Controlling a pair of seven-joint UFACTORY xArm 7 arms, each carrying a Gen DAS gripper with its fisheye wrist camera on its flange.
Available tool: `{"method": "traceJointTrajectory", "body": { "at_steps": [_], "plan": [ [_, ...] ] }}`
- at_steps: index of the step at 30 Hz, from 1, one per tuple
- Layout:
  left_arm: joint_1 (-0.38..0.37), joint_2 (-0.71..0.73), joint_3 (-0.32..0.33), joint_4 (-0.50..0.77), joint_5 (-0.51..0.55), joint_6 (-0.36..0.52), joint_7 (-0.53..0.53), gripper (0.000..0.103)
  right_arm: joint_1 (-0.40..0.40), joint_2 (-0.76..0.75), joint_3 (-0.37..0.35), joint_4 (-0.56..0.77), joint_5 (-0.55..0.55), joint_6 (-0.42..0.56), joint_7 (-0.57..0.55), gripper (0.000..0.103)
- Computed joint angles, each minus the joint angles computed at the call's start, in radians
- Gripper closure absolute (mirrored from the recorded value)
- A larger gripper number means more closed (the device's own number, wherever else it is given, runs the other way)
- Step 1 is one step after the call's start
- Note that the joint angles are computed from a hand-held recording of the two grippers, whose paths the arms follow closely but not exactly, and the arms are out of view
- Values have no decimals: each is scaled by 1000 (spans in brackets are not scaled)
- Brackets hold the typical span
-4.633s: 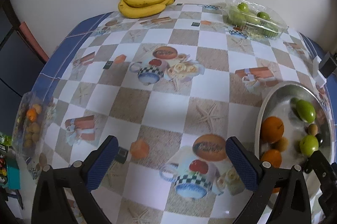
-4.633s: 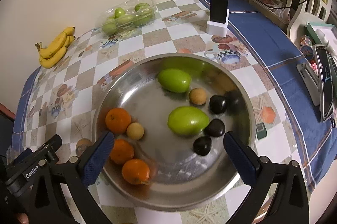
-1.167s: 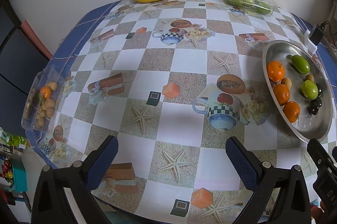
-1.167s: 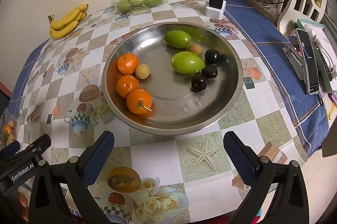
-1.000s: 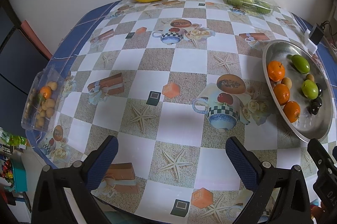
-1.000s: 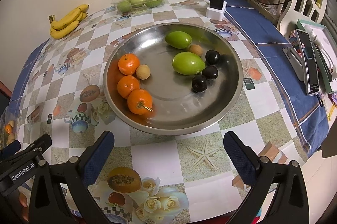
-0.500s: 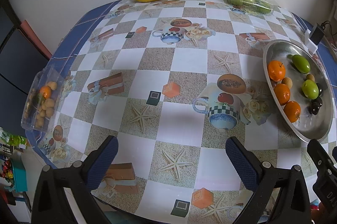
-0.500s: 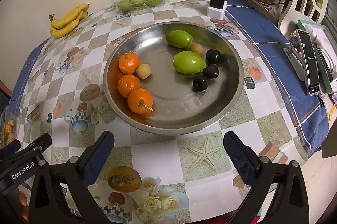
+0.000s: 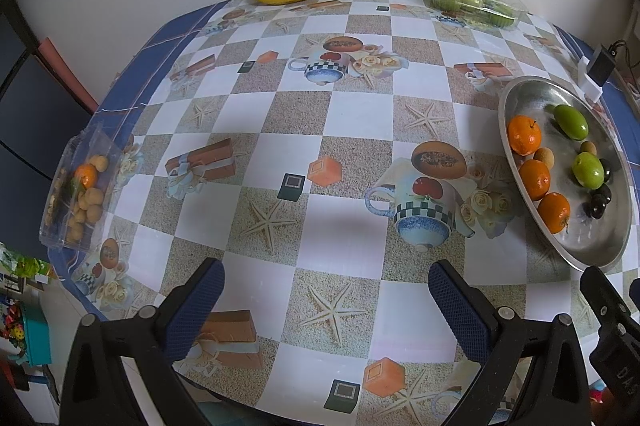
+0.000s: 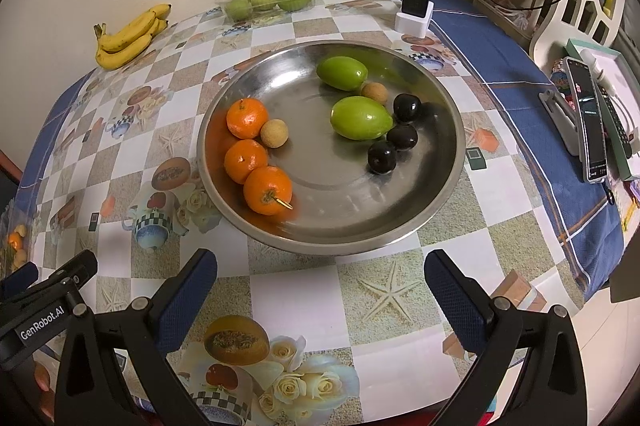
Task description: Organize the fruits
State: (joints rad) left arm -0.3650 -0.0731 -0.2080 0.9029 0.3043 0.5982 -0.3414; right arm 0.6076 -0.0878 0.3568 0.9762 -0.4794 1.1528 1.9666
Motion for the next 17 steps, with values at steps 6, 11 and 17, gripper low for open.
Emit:
{"method": "traceJointTrajectory", "body": {
  "at_steps": [6,11,17],
  "plan": [
    [0,0,-1,0,3,-3,-3,0,0,0,-1,0,0,-1,0,0],
    [-2,-6,-2,-4,4,-16,-7,0,0,0,-1,0,0,-1,0,0],
    [0,-12,-3,-6,-3,-21,-3,0,0,0,-1,0,0,-1,-1,0]
  ]
}}
